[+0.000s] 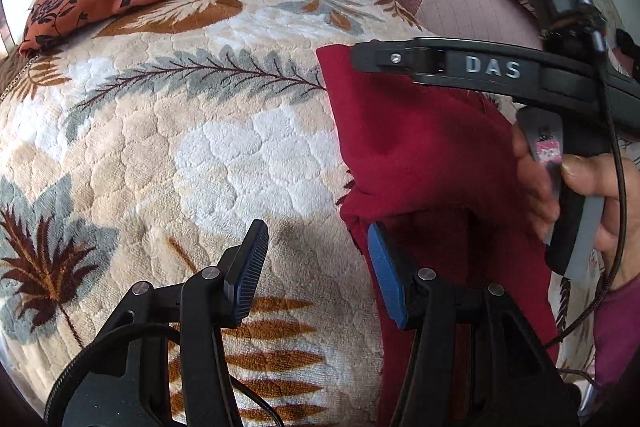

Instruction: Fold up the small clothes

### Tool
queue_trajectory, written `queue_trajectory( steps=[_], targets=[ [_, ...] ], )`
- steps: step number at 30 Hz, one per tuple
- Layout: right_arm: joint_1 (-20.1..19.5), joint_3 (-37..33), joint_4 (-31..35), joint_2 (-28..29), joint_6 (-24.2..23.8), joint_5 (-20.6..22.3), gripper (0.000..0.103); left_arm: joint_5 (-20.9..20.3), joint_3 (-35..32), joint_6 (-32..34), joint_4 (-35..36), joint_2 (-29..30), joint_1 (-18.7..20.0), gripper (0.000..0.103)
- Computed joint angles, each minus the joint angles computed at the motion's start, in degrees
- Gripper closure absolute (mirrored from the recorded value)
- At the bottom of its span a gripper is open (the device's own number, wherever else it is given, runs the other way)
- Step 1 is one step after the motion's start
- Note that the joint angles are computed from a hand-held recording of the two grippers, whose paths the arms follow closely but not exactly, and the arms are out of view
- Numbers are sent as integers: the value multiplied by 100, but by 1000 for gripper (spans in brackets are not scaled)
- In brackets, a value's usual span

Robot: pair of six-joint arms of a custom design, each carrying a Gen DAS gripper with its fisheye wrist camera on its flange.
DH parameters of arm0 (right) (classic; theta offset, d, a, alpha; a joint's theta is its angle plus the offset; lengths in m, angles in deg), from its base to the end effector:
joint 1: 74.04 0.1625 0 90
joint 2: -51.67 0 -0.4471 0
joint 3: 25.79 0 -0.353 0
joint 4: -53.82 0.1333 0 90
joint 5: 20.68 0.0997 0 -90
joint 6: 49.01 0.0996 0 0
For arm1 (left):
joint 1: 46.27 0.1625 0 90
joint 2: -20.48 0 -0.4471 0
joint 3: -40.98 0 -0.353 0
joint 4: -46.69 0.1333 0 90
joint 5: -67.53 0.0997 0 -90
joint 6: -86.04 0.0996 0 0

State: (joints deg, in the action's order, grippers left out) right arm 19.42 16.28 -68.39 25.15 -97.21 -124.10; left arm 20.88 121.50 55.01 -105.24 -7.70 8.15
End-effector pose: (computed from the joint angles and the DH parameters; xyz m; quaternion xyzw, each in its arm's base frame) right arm 0.1621 -0.8552 0.2033 0.4129 -0.8919 0.0891 0.1617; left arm -0.2550 -0.7030 0.0394 0.0059 0.9265 -0.2670 0.2649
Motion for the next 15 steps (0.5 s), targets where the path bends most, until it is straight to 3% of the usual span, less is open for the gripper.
queue_trajectory(
  steps=[3,5,7,10,13,15],
  targets=[
    [42,-774,660,524,-70,-260,32,192,-64,120,172,42,-49,51],
    [66,-981,849,720,-288,-540,82,233,-59,140,187,38,-52,51],
    [75,-1019,882,811,-358,-656,88,323,-37,18,259,5,-46,51],
    [79,-816,658,729,-448,-354,93,495,126,-28,-40,-90,-64,51],
    [75,-923,672,776,-244,111,94,548,248,77,-475,-154,-73,51],
    [82,-1066,606,934,-69,119,94,531,265,113,-636,-156,-63,51]
  ],
)
